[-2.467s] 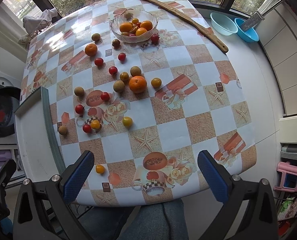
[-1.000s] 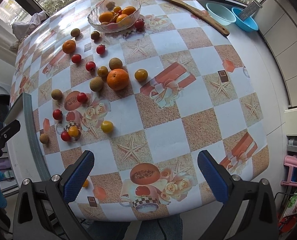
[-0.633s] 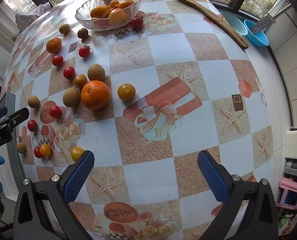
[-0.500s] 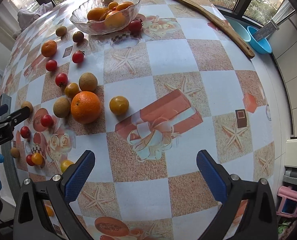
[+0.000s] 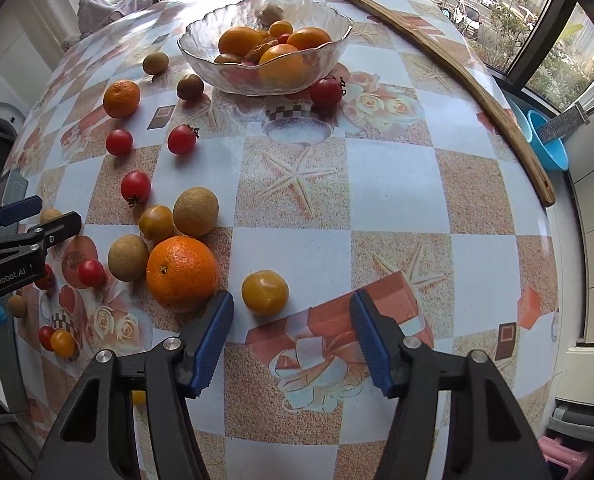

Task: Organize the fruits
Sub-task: 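Grasp a brown round fruit with left tool while right grasps an orange cherry tomato, then carry both fruits into the white tray and open both tools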

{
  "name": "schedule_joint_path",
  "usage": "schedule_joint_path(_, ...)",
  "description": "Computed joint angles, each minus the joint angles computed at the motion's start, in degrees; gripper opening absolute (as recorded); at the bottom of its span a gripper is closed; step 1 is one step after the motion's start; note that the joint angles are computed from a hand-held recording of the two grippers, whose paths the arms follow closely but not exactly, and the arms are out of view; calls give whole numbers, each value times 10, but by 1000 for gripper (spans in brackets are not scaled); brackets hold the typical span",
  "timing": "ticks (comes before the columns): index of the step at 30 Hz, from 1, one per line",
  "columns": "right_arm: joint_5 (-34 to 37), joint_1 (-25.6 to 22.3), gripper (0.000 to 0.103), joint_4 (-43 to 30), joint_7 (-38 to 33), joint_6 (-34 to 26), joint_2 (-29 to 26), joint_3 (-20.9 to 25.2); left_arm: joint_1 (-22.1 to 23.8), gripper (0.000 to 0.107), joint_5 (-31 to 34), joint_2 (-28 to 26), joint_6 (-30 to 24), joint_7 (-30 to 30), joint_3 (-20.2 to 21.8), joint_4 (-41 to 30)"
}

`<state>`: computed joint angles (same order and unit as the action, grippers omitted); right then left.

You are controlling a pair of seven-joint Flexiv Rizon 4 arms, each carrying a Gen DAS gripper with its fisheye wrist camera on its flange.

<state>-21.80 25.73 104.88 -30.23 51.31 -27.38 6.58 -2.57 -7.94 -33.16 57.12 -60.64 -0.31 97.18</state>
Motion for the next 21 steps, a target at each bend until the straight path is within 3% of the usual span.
schedule_joint_path(2, -4, -3, 40, 1, -5, 16, -2, -2, 15, 54, -24, 4, 1, 20, -19, 10)
schedule_joint_path(3, 4, -11, 25, 4, -14, 35, -2, 3, 17, 43, -31, 6, 2, 28, -25, 13)
schedule_joint_path(4, 15, -17, 24, 5, -23, 48, -2, 8, 19, 28, -36, 8, 6, 38, -28, 18)
schedule_joint_path(15, 57, -16, 24, 45, 41, 78, 37, 12, 49, 28, -125, 53, -8, 95, -51, 61)
schedule_joint_path(21, 57, -9, 24, 37, 48, 71, 47, 21, 59, 28, -159, 86, -19, 119, -41, 79)
